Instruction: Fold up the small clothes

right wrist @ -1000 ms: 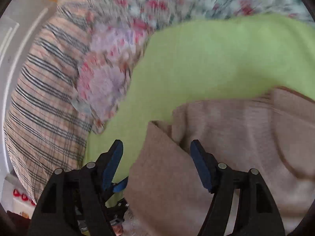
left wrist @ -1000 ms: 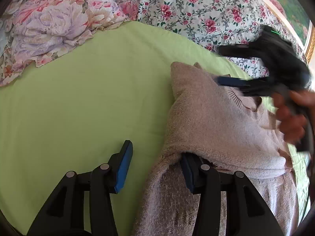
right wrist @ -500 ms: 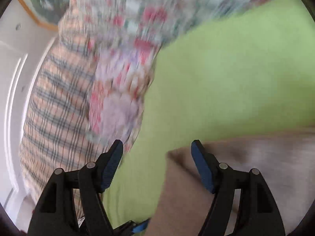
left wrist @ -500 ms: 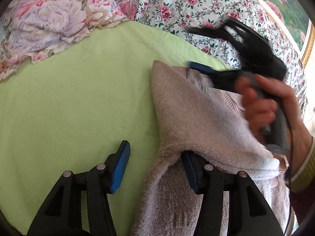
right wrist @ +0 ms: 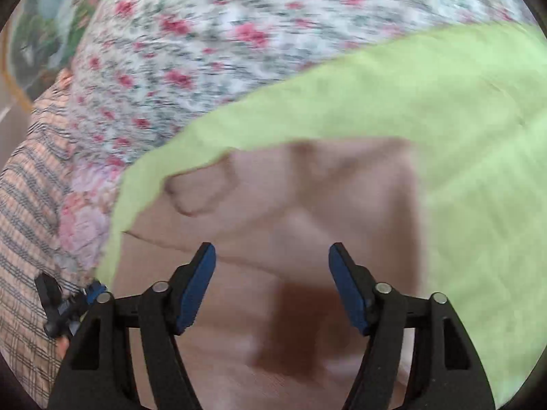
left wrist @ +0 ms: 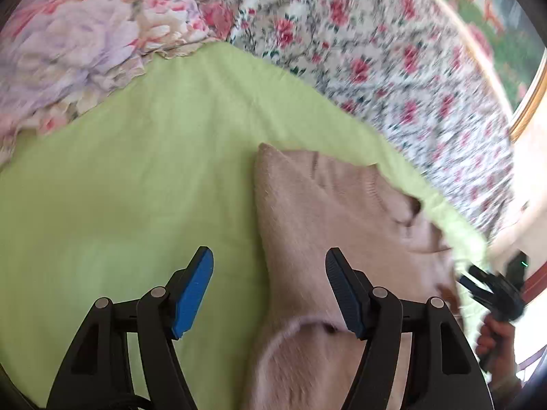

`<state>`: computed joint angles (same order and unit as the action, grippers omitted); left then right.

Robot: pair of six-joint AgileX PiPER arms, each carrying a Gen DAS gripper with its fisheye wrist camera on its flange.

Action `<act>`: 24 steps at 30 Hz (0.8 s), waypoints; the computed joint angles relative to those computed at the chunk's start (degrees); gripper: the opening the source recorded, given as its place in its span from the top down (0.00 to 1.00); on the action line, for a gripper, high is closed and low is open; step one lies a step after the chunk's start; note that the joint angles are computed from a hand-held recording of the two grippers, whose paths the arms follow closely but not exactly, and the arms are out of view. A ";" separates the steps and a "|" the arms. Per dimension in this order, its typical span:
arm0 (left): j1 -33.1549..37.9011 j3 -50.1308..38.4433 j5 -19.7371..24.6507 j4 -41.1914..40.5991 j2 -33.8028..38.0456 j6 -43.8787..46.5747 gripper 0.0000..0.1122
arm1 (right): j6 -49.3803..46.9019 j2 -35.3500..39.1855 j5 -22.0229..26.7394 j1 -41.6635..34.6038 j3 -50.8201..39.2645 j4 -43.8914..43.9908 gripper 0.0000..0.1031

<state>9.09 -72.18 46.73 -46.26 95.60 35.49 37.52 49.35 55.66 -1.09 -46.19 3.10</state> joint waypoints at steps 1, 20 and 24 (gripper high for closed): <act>-1.27 -1.66 -0.43 2.35 1.33 -2.01 0.39 | 0.01 -0.18 0.84 0.48 0.31 -0.20 0.39; -14.85 -0.97 -10.18 29.55 2.91 -19.33 0.44 | 17.96 1.82 4.57 16.94 4.02 -21.15 0.95; -13.91 -1.01 -10.64 30.11 3.01 -18.95 0.44 | 26.71 1.38 12.22 24.77 0.68 -26.96 0.90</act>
